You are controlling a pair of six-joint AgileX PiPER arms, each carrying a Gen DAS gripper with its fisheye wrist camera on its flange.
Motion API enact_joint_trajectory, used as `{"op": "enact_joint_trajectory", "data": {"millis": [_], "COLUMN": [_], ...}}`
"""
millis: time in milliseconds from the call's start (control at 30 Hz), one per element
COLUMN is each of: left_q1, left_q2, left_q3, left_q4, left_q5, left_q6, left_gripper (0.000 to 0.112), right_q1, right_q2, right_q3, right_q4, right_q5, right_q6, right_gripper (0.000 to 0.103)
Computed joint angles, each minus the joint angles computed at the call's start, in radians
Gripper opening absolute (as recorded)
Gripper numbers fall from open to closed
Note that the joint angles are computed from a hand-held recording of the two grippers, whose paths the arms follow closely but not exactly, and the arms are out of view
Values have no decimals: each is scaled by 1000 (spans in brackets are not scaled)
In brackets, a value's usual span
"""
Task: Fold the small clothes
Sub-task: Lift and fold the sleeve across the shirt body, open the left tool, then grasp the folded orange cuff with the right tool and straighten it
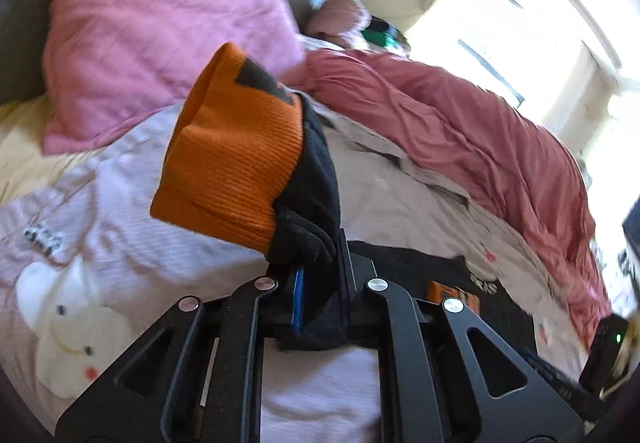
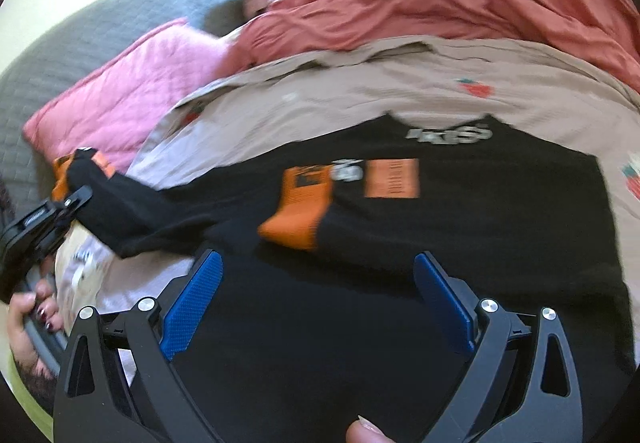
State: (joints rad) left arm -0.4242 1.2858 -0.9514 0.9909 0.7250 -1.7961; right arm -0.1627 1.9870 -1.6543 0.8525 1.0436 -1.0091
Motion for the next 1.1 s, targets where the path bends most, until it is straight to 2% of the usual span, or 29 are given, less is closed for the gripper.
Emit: {"op": "enact_joint_trajectory", "data": {"millis": [167, 367, 467, 600, 733, 767, 800, 833, 867, 1033, 1100], "left_q1": [-90, -134, -155, -186, -206, -206, -197, -190, -195, -236, -231], "left_q2": [187, 421, 503, 624, 657, 641, 619, 608, 588, 568, 539], "left_q3": [-212, -461, -521, -596, -603, -577, -544, -529, -500, -497, -472], "left_q4": [-36, -174, -231, -341, -380, -378, -408, -441, -440, -426, -410], "left_q5": [34, 13, -9, -15, -7, -35, -89, -127, -158, -143, -174], "left_q6": [105, 280, 356, 543, 641, 646, 669, 699, 703, 726, 697], "left_gripper": [6, 6, 6, 8, 16, 21, 35, 40, 40, 41, 41], "right_q1": [-96, -182, -207, -219, -214, -210, -206, -204, -200, -191, -186], "right_q2": [80, 171, 211, 252, 250, 247, 246, 241, 239, 219, 226], "right_q3": [-130, -275, -340, -406, -407, -402, -401, -396, -395, -386, -401], "right_q4": [-12, -44, -64, -85, -86, -86, -87, -87, -88, -72, -70], "right_q5": [35, 68, 83, 98, 100, 101, 104, 105, 107, 136, 163], "right_q6": [74, 144, 185, 238, 244, 243, 244, 244, 247, 249, 258], "right_gripper": [96, 96, 96, 96, 96, 96, 96, 96, 96, 96, 96]}}
